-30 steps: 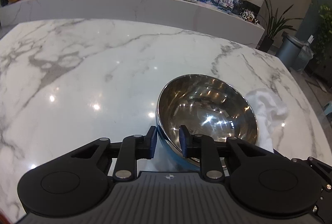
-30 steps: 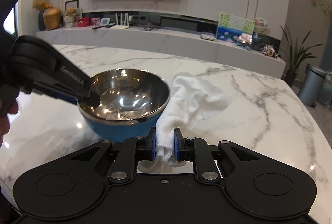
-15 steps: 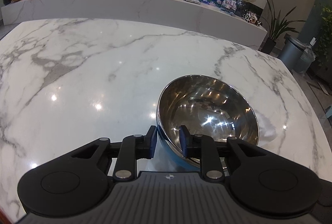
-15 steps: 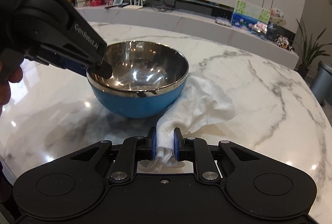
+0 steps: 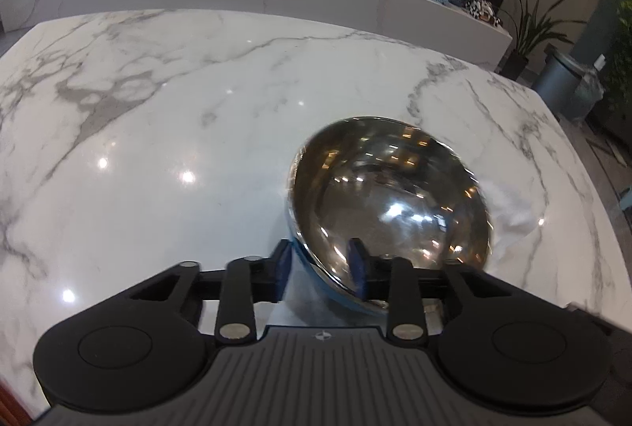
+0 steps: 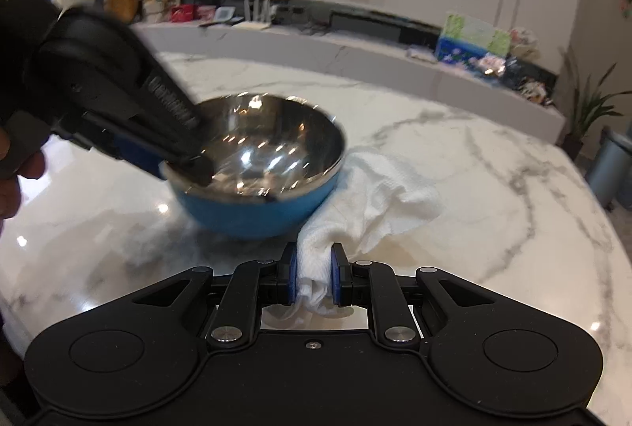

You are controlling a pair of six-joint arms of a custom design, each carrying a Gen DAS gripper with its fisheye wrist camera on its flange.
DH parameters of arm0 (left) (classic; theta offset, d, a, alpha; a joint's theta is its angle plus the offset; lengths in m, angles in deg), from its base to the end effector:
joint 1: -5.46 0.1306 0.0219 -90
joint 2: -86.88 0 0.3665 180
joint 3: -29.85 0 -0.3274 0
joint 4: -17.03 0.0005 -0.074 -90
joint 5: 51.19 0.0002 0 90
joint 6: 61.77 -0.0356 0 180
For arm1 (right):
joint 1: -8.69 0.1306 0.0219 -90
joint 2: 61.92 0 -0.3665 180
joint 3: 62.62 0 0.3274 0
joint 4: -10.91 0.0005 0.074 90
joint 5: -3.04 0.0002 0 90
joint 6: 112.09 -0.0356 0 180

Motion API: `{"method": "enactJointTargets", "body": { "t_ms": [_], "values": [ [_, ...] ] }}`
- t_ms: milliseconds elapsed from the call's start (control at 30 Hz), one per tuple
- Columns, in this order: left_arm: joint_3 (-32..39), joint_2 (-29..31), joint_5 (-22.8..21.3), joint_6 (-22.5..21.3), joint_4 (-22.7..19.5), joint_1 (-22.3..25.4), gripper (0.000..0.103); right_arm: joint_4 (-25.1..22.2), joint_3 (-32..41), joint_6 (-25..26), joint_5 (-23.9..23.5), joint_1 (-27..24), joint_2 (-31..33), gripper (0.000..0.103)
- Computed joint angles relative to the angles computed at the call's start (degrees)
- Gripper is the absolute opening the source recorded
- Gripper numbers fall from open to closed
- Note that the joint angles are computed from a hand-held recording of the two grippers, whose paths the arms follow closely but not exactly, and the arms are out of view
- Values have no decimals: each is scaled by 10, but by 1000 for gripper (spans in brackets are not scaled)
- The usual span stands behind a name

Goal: Clean bowl

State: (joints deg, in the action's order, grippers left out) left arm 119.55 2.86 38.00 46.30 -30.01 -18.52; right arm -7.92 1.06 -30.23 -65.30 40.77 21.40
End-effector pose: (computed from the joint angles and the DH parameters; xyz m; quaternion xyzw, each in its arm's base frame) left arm 0.4119 -0.1832 0.3713 0.0467 0.9480 -0.1066 0.2961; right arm 0.3219 0.1857 0.3178 -0.1036 0.8823 -0.0121 0.4591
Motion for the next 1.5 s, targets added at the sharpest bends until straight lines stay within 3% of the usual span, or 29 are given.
{"method": "enactJointTargets", "body": {
  "t_ms": [200, 400, 467, 600, 767, 867, 1133, 1267, 1500],
  "values": [
    [12, 8, -2, -42, -7, 1, 16, 35, -13, -4, -3, -7, -10, 15],
    [10, 6, 0, -23, -4, 2, 17, 17, -4, 1, -21, -11, -2, 15],
    [8, 5, -1, -17, -4, 2, 21, 8, -1, 2, -22, -6, 0, 15],
    [3, 4, 1, 1, -11, 1, 41, -13, 7, 8, -40, -4, 9, 15],
    [-3, 0, 4, 12, -18, -3, 42, -16, 8, 22, -47, -2, 11, 15],
    [-2, 1, 4, 9, -20, -2, 39, -16, 7, 19, -44, -3, 10, 15],
    [4, 8, 1, -21, -22, 5, 17, 28, -12, 7, 5, -6, -4, 15],
    [6, 11, 3, -37, -21, 4, 16, 33, -15, 7, -9, -9, -7, 15],
    [3, 9, 12, -33, -16, 8, 16, -7, 2, 11, -29, -8, 7, 15]
  ]
}}
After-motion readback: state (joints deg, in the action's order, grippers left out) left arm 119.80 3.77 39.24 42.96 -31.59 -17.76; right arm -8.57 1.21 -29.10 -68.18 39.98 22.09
